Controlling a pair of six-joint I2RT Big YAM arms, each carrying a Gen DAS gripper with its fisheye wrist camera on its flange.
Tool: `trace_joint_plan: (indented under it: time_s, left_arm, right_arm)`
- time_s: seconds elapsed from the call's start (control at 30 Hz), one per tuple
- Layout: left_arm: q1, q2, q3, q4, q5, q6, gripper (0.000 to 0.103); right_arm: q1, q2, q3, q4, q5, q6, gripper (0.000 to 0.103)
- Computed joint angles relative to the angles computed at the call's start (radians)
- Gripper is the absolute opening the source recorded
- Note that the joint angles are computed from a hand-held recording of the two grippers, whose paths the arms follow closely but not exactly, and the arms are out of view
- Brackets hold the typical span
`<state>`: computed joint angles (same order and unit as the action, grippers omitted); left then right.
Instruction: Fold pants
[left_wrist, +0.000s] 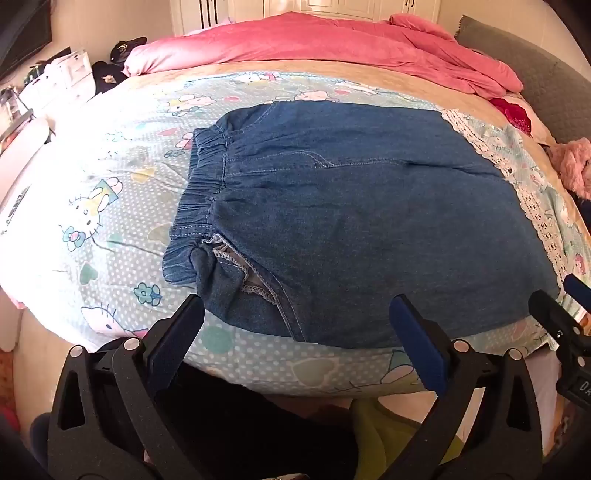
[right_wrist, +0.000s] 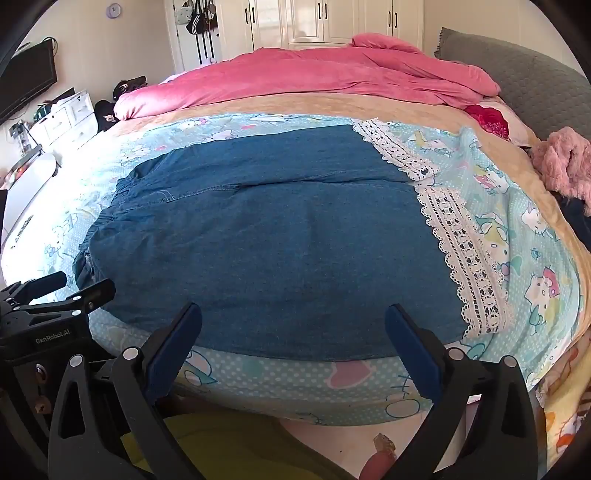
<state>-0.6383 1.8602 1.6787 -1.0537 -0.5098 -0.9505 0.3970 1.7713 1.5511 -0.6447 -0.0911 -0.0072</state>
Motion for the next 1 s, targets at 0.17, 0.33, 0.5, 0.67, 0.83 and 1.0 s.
trace_joint_plan:
  time_s: [0.17, 0.33, 0.5, 0.67, 0.83, 1.0]
  left_arm:
    - [-0.005, 0.015, 0.037, -0.025, -0.005, -0.001, 0.094]
    - [-0.005, -0.008, 0.018, -0.006, -0.006, -0.003, 0.094]
    - [-0.007, -0.029, -0.01, 0.02, -0.01, -0.001, 0.094]
    - [-0.005, -0.042, -0.024, 0.031, -0.01, -0.003, 0.094]
    - [-0.008, -0.044, -0.028, 0.03, -0.021, -0.001, 0.094]
    - [-0.01, -0.045, -0.029, 0.028, -0.026, -0.004, 0.094]
  right_arm:
    - [-0.001, -0.001, 0.0, -0.002, -0.008, -0.003, 0.099]
    - [-0.001, -0.003, 0.0, -0.008, -0.01, -0.014, 0.099]
    - [0.001, -0.003, -0.001, -0.007, -0.012, -0.01, 0.099]
    - [0.002, -0.004, -0.001, -0.012, -0.01, -0.008, 0.099]
    - [0.003, -0.005, -0.002, -0.011, -0.008, -0.007, 0.099]
    - [0.004, -0.006, -0.003, -0.011, -0.007, -0.008, 0.099]
